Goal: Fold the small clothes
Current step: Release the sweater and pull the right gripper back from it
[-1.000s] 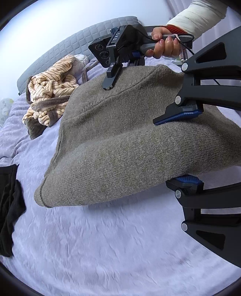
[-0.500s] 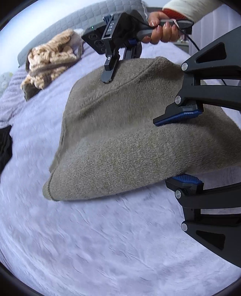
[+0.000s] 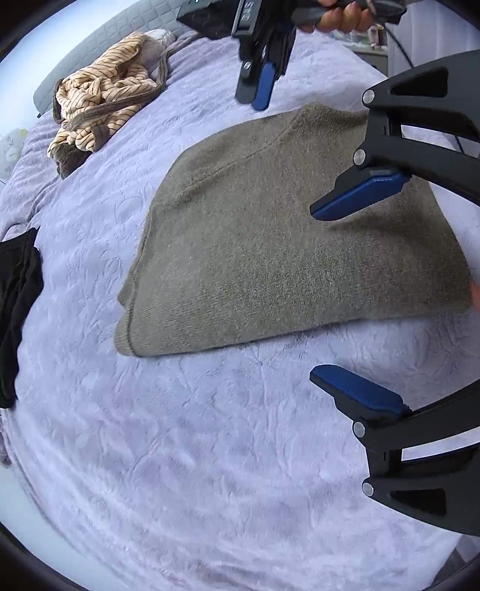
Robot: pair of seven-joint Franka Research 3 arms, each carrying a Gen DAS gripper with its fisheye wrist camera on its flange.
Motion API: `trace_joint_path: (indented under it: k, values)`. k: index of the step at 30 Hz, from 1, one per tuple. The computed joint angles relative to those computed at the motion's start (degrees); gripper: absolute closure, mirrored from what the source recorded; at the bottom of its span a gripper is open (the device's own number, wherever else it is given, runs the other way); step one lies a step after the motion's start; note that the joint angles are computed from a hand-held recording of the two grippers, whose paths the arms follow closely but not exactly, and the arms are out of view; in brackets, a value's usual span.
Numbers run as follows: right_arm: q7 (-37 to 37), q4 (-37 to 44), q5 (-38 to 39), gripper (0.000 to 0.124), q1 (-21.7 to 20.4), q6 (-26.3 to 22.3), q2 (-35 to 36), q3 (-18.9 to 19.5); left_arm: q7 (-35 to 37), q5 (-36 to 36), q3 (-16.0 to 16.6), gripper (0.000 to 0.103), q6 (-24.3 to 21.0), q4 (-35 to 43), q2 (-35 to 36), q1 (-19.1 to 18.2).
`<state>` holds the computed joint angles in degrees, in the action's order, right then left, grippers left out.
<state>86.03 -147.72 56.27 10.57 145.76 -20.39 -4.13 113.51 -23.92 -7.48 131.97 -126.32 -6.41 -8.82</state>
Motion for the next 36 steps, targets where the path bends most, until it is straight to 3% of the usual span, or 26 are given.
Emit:
trace_joint_path:
  k: [2, 5, 9, 12, 13, 15, 18, 21, 28, 36]
  values:
    - [0.8, -1.4, 0.4, 0.082, 0.4, -0.4, -2.5, 0.4, -1.0, 1.3, -0.2, 0.022, 0.2, -0.1, -0.4, 0.1]
    - [2.2, -3.7, 1.0, 0.082, 1.6, -1.0, -5.7, 1.0, -3.0, 3.9, -0.4, 0.001, 0.3, -0.3, -1.2, 0.1]
    - [5.4, -4.4, -1.2, 0.083, 3.2, -1.3, -5.7, 2.9, -5.1, 6.2, -0.4, 0.001, 0.9, -1.3, -2.2, -0.2]
    - [12.0, -4.6, -10.5, 0.105, 1.9, -0.2, -4.5, 6.5, -7.6, 8.8, -0.6, 0.001, 0.5, -2.0, -2.5, -0.4]
    - [14.4, -5.1, -14.0, 0.106, 1.3, 0.4, -4.1, 7.5, -8.7, 10.0, -0.8, 0.001, 0.7, -2.4, -2.7, -0.3]
    - [16.7, -7.2, -15.1, 0.106, 2.0, 1.7, -4.1, 6.9, -10.9, 12.2, -0.9, 0.001, 1.0, -3.2, -3.2, -0.4]
    - [15.5, -10.3, -10.1, 0.106, 4.8, 5.2, -4.6, 4.4, -12.3, 13.2, -0.6, 0.001, 0.7, -3.9, -3.7, -0.6]
    - [16.3, -12.4, -11.0, 0.102, 5.2, 6.6, -6.5, 4.7, -12.1, 13.5, -0.2, 0.001, 0.5, -4.5, -4.6, -0.9]
    - [23.8, -15.3, -17.1, 0.098, 4.6, 4.9, -11.8, 6.4, -10.7, 12.3, 0.4, 0.001, -1.3, -4.6, -6.2, -1.6]
    - [38.9, -19.7, -25.9, 0.093, 1.9, -0.5, -23.1, 10.1, -10.1, 13.9, 0.5, 0.001, -3.3, -4.7, -7.8, -1.9]
